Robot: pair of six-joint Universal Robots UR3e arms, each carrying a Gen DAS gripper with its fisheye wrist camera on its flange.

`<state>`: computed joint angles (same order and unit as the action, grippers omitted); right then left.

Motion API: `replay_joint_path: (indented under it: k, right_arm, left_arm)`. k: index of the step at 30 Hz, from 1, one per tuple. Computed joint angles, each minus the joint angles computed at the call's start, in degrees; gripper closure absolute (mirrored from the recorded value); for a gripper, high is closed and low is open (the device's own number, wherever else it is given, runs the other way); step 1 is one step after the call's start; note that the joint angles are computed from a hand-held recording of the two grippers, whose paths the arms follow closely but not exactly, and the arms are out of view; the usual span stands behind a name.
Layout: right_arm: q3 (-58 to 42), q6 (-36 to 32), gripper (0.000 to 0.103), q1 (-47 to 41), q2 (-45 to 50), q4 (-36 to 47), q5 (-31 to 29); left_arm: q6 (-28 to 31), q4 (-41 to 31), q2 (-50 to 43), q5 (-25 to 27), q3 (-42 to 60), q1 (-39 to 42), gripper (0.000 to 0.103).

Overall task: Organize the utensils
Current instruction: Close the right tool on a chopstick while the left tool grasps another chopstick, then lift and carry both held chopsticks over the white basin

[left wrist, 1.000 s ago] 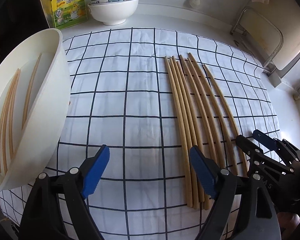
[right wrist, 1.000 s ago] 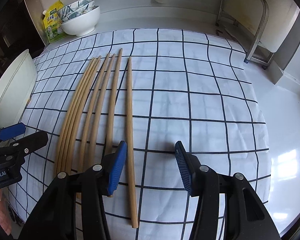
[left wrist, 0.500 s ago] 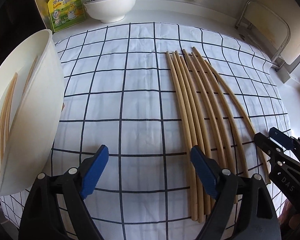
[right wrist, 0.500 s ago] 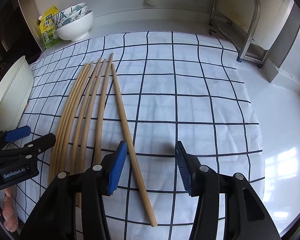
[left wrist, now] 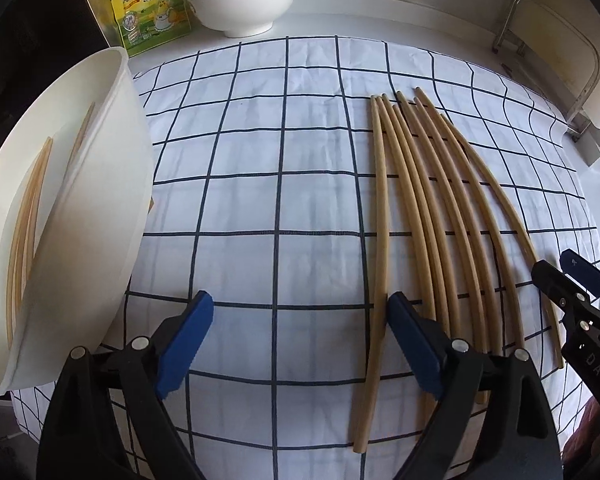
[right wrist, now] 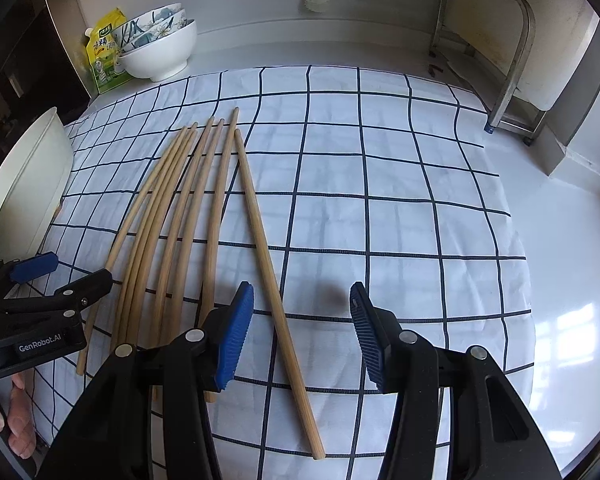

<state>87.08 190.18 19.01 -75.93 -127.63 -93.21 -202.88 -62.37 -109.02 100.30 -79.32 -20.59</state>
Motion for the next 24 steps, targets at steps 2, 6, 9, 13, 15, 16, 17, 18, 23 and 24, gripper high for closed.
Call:
replay_joint_path:
  k: [2, 6, 9, 13, 15, 16, 17, 18, 23, 24]
  right_arm:
    - [-0.50, -0.40, 0.055, -0.05, 0.56, 0.05, -0.13]
    - [-2.34, -1.86, 0.055, -0.16, 2.31, 0.17, -0.52]
    - [-3.94, -2.93, 0.055, -0.04, 3.79, 0.66, -1.02]
    - [-5.80, -4.64, 0.055, 0.75, 5.75, 0.07, -1.82]
    - [-6.18, -5.22, 0.056, 1.11, 6.21, -0.34, -2.14]
    - [-6.36, -5.48, 0.062, 1.13, 6.37, -0.41, -1.87]
    - [-6.43, -5.86, 0.065, 0.94, 6.40, -0.43, -0.75]
    - [-6.49, -6.15, 0.071, 0.97, 6.36, -0.40, -0.37]
    - [-7.77, -7.19, 0.096, 2.09, 7.19, 0.00, -0.51]
    - [-7.77, -6.95, 0.097, 2.02, 7.15, 0.05, -0.37]
  left_arm:
    - [-0.13, 0.49, 0.62, -0.06, -1.01, 0.42, 0.015]
    - [-0.22, 0.82, -0.28, 0.03, -0.10, 0.52, 0.016]
    - [-0.18, 0.68, -2.44, -0.55, 2.62, 0.60, 0.016]
    - [0.27, 0.52, -4.85, -0.20, 6.13, -0.33, 0.033]
    - [0.75, 0.53, -5.63, -1.15, 7.43, -0.38, 0.043]
    - [0.98, 0.43, -5.91, -1.38, 7.95, -0.45, 0.049]
    - [1.21, 0.37, -6.14, -1.53, 8.40, -0.62, 0.055]
    - [1.44, 0.41, -6.42, -1.59, 8.75, -0.74, 0.058]
    - [3.02, 0.19, -6.43, -3.43, 9.25, -0.75, 0.096]
    - [3.13, -0.11, -6.37, -3.98, 9.34, -0.54, 0.096]
